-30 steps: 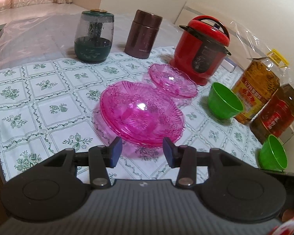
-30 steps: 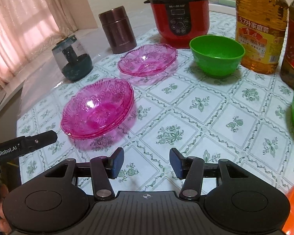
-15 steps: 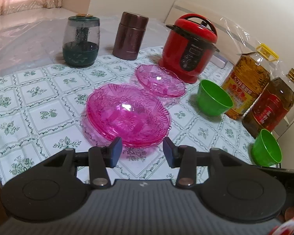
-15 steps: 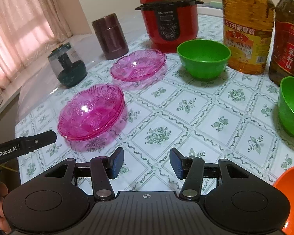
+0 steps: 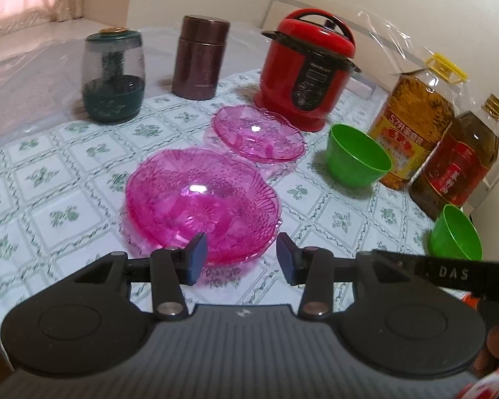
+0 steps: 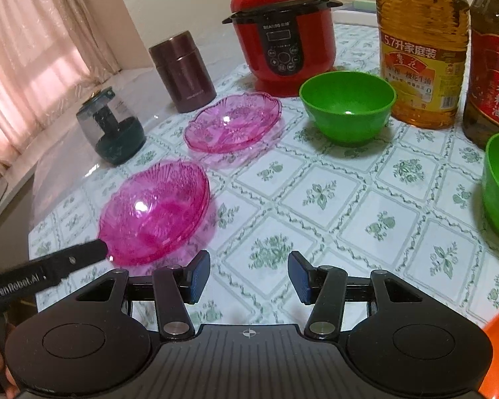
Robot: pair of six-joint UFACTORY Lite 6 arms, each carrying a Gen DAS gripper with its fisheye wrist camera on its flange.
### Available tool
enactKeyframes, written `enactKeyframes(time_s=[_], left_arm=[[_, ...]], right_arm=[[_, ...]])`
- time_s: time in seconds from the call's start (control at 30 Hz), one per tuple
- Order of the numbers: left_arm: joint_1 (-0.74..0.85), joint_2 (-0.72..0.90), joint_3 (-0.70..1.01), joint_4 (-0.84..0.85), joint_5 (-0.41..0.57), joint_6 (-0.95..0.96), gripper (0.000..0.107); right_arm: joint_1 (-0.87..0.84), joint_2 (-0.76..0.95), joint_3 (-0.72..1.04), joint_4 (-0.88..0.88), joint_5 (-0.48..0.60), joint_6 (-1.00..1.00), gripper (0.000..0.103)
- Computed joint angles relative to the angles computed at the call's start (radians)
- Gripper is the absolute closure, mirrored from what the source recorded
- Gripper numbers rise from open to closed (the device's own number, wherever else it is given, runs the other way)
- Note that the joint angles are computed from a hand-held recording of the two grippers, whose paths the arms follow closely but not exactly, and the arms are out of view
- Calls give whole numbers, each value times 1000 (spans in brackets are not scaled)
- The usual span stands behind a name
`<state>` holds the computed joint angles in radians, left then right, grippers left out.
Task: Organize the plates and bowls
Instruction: 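Close both grippers on the rim of the pink plate beside the green bowl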
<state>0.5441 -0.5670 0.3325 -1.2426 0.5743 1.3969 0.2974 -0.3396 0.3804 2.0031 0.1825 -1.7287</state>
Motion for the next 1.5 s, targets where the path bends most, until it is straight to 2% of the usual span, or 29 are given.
enactKeyframes(time_s=[0.1,0.3,0.43,0.57,0.7,0.9,1.23,1.47,1.5], left_arm=[[-13,113,74,-45,23,43,66],[-61,363,295,-74,4,40,66],[-98,544,483,-70,-25,13,65],[-126,776,728,-30,-7,-85,65],[-179,981,967,52,-51,-181,65],[-216,1292,1327,194,-47,-402,65],[-249,1744,1925,458,42,-765,67],[-264,1955,2245,585,121,-901,85],[-267,1991,2307,610,140,-928,87]], right_arm=[[-22,76,59,49,23,-45,51],[-86,263,244,-29,94,55,51],[-114,429,409,-31,120,104,51],[-123,596,576,-19,123,156,51],[-134,747,731,-74,129,268,51],[-144,985,992,-255,143,524,51],[-115,1300,1369,-472,123,809,51],[-99,1423,1513,-553,87,925,52],[-97,1435,1530,-580,83,953,58]])
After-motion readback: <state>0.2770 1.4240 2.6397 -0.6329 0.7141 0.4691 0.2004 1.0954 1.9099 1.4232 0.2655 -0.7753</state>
